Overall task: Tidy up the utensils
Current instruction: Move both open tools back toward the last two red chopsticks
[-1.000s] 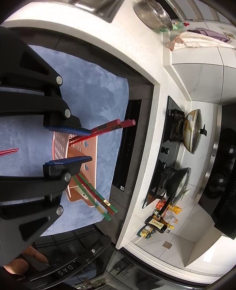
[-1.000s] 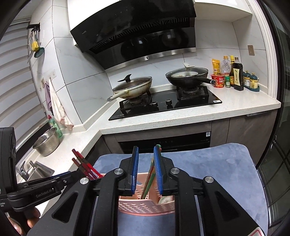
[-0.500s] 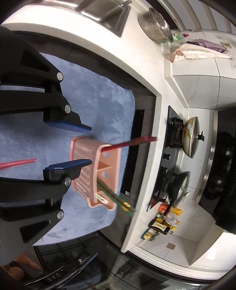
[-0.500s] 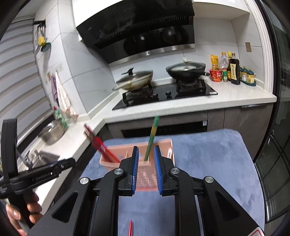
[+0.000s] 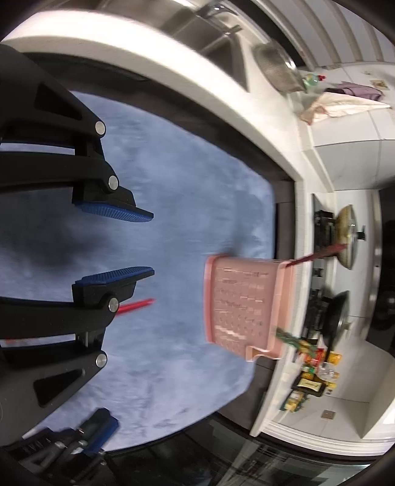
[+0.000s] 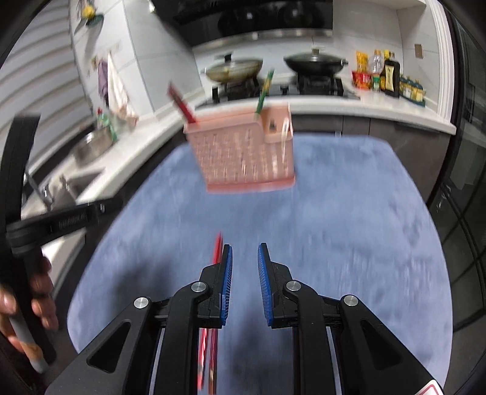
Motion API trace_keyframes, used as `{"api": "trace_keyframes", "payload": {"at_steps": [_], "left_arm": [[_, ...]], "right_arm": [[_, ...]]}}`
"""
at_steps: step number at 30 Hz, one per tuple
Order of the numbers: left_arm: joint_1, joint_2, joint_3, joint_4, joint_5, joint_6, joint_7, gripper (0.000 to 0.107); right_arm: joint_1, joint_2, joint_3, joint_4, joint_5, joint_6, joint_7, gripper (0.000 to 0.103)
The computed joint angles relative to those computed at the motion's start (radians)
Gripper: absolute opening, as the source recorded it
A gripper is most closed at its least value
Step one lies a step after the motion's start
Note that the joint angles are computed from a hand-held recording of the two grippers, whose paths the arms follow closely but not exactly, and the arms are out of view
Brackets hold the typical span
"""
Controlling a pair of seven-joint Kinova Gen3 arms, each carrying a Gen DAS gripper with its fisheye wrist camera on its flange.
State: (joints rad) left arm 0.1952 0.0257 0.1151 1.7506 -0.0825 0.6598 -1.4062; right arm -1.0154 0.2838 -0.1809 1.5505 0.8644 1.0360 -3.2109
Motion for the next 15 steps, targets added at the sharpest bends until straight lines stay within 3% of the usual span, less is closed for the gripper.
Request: {"api": "trace_keyframes", "payload": {"at_steps": [5,15], "left_arm": [[0.016,-0.035,0.013,0.11,-0.073,-0.02,0.077,0.029],[0.023,-0.057,0.027,0.24,-0.058,-0.026,0.09,0.035]], "right_arm": [[-0.031,0.026,-0.024,0.033,-0.064,-0.018,-0.027,0.018],[-0.081,0.068,-0.007,0.062,-0.125,-0.083,-0.063,0.018]]}}
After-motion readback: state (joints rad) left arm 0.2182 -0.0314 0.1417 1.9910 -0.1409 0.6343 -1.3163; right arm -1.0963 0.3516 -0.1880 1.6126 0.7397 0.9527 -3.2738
